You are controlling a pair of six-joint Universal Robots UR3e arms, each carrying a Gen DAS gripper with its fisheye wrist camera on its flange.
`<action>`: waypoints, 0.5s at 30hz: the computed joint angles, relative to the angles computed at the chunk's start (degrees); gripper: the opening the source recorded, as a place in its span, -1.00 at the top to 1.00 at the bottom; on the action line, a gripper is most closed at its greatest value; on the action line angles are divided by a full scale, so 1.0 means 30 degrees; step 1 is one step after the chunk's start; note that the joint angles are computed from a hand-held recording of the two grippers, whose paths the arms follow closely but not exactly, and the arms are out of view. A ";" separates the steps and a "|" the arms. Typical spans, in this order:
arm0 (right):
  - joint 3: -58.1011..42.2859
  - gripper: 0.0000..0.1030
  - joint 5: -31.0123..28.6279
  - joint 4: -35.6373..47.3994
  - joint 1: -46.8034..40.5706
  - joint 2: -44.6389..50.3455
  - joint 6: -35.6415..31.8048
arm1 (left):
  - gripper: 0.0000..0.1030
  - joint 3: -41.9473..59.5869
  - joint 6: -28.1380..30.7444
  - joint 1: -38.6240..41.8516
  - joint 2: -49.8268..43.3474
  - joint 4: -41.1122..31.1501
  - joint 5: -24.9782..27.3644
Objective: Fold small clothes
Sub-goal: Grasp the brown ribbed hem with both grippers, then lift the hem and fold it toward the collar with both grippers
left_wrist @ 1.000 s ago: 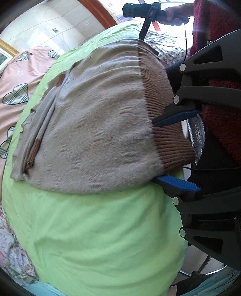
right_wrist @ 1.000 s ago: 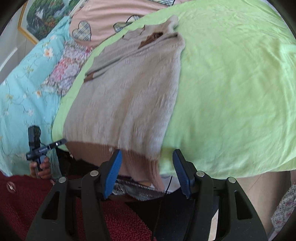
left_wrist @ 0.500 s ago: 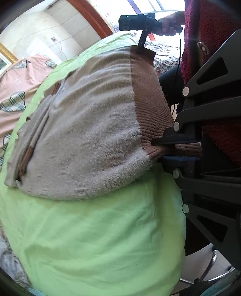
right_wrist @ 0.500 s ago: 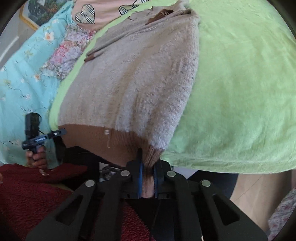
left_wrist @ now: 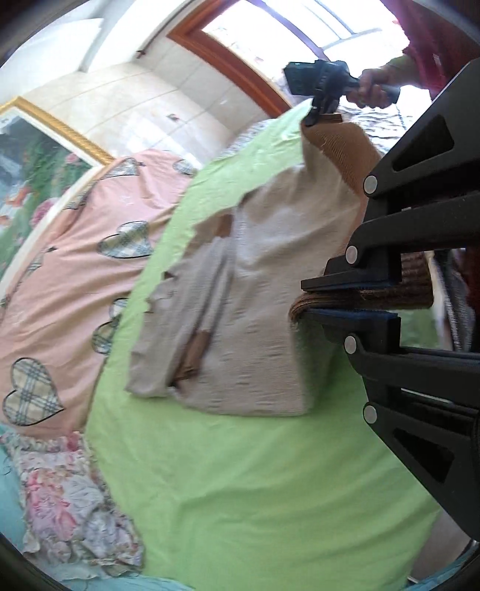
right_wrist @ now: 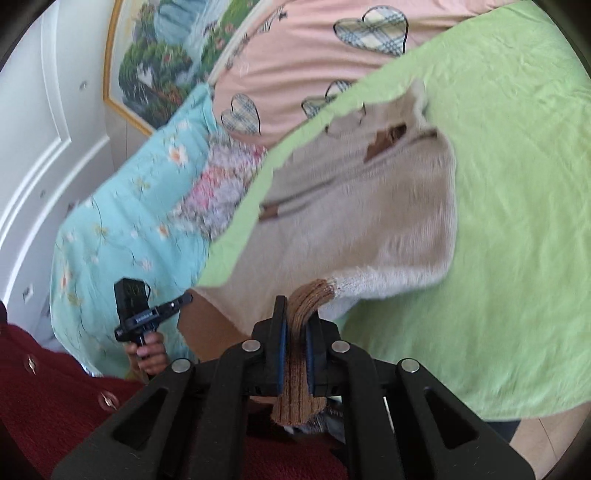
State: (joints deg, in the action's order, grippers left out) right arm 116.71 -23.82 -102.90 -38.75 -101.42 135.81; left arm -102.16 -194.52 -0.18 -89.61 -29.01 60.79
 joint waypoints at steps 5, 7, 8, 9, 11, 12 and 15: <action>-0.1329 0.82 0.0504 -0.9339 0.1721 0.3544 0.6712 | 0.96 0.4221 -0.1684 0.0532 -0.3212 0.1631 0.0546; -0.3348 0.82 0.0309 -1.2794 0.2700 0.6009 0.9660 | 0.96 0.6705 -0.2087 0.0585 -0.4920 0.1688 0.0880; -0.4512 0.82 0.0209 -1.3460 0.3038 0.7060 1.0340 | 0.96 0.8094 -0.1980 0.0587 -0.5752 0.1176 0.0995; -0.5840 0.82 -0.0104 -1.4100 0.3582 0.8153 1.1148 | 0.96 0.9558 -0.1692 0.0616 -0.6470 0.0134 0.1024; -0.8266 0.82 -0.1060 -1.3931 0.4412 0.9692 1.1787 | 0.96 1.1653 -0.0941 0.0601 -0.7509 -0.1648 0.1198; -0.9395 0.82 -0.1310 -1.3574 0.4762 1.0379 1.1863 | 0.96 1.1872 -0.0456 0.0611 -0.7579 -0.2258 0.1139; -1.0354 0.82 -0.1426 -1.2804 0.5076 1.0910 1.1271 | 0.93 1.0074 0.0885 0.0531 -0.6295 -0.3772 0.1355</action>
State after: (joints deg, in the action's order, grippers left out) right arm 85.64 -28.10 -141.31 -23.52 -68.69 169.62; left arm -71.94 -191.87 1.41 -108.49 -40.33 64.86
